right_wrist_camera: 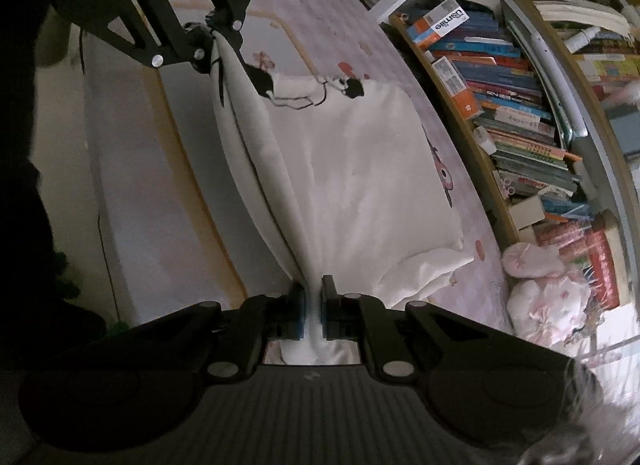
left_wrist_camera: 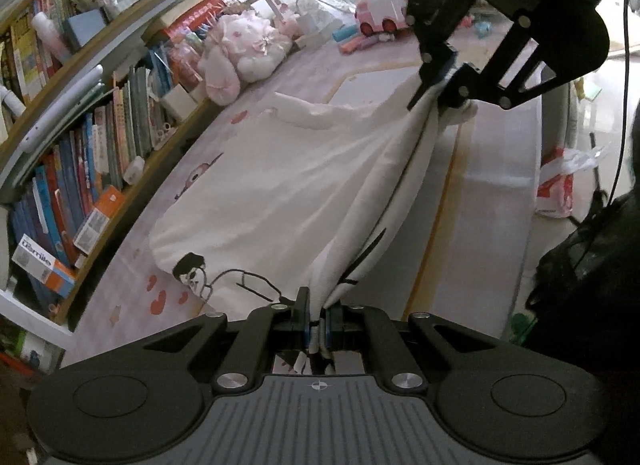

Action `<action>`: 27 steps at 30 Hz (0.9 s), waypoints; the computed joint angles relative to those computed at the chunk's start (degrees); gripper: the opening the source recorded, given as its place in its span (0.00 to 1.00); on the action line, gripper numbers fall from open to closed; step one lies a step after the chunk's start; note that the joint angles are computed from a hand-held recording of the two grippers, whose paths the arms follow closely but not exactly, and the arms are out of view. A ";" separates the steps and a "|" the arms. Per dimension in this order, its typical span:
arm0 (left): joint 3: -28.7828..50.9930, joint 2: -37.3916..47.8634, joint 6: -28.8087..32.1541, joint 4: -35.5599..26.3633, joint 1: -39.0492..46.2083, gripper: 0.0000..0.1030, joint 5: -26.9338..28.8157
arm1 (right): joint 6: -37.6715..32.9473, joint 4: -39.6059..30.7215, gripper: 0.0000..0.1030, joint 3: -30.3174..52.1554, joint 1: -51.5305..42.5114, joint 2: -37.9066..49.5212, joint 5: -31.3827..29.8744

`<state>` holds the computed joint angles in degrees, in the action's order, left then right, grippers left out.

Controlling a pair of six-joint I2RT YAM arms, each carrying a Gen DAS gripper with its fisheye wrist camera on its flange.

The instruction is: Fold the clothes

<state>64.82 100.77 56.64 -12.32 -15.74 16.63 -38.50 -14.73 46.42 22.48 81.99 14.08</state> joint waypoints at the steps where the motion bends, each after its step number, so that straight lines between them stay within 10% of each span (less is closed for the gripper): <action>1: 1.24 -0.05 0.51 -2.62 0.51 0.05 0.86 | 0.79 -1.77 0.07 0.81 -0.09 -0.67 -0.80; 11: 15.16 1.86 3.80 -23.38 3.17 0.05 5.74 | 3.83 -20.41 0.06 11.02 -2.85 -1.98 -11.20; 27: 48.65 16.92 -15.78 -30.76 -1.66 0.05 -3.29 | -6.97 -17.56 0.06 32.28 -17.66 10.54 -23.66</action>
